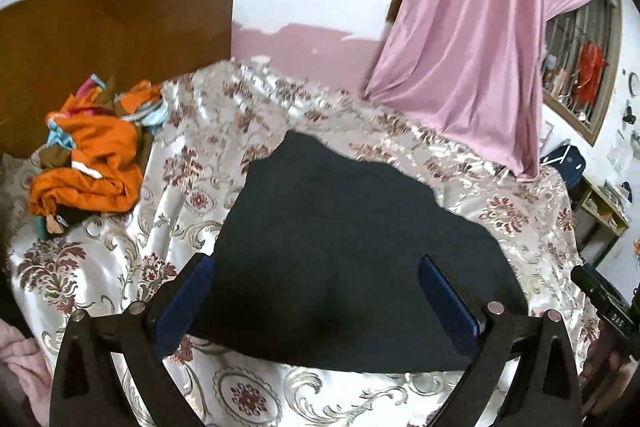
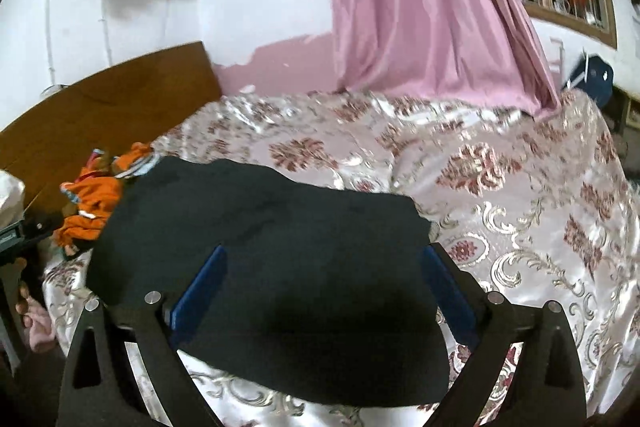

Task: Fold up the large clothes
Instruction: 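Lower the folded jacket onto the bedspread and open both grippers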

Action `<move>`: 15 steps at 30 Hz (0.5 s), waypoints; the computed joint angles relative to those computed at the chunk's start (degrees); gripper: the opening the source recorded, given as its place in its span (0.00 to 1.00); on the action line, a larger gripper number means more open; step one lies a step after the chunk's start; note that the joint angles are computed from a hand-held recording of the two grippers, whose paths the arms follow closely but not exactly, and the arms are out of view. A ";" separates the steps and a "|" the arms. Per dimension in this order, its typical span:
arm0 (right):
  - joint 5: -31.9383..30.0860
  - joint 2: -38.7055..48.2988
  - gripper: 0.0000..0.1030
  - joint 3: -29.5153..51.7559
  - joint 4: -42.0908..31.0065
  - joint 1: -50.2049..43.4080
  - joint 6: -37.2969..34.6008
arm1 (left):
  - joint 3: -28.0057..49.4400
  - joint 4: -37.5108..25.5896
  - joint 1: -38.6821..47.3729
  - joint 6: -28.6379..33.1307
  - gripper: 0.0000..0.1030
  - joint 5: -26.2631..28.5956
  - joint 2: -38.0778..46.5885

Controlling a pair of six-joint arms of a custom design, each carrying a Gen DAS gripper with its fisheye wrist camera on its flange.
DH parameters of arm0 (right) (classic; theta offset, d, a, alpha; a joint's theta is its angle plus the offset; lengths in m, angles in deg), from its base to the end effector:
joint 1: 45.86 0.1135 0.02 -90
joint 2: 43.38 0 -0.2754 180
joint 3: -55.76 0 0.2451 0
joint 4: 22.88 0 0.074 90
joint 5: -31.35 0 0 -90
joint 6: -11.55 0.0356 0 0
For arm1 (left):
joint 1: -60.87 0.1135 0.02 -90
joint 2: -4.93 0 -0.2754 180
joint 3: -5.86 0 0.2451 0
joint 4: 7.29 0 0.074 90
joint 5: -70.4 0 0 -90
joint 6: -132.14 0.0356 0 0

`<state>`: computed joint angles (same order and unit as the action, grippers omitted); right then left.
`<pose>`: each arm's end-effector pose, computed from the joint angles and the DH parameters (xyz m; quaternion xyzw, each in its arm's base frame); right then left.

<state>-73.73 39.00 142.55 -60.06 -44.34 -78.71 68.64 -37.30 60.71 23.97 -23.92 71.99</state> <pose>0.3186 0.0177 0.3467 -0.0764 0.8692 0.1204 0.4735 0.2475 0.0020 0.2871 -0.1557 0.8699 -0.0415 0.4663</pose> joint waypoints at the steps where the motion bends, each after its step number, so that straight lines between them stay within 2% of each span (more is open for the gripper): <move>1: -0.22 -2.09 0.93 -1.18 0.24 0.20 0.12 | -0.67 -0.22 -1.26 -0.61 1.00 -1.25 -1.69; 4: -0.36 -7.55 0.94 -4.99 1.76 1.22 1.06 | -2.47 -1.15 -4.81 -2.05 1.00 -4.73 -6.91; 8: 0.33 -15.06 0.94 -8.80 2.11 2.98 2.04 | -4.33 -4.22 -11.75 -3.15 1.00 -12.25 -14.71; 15: 6.23 -27.48 0.97 -12.78 -0.55 8.97 0.50 | -6.03 -12.87 -28.62 -6.71 1.00 -30.54 -26.55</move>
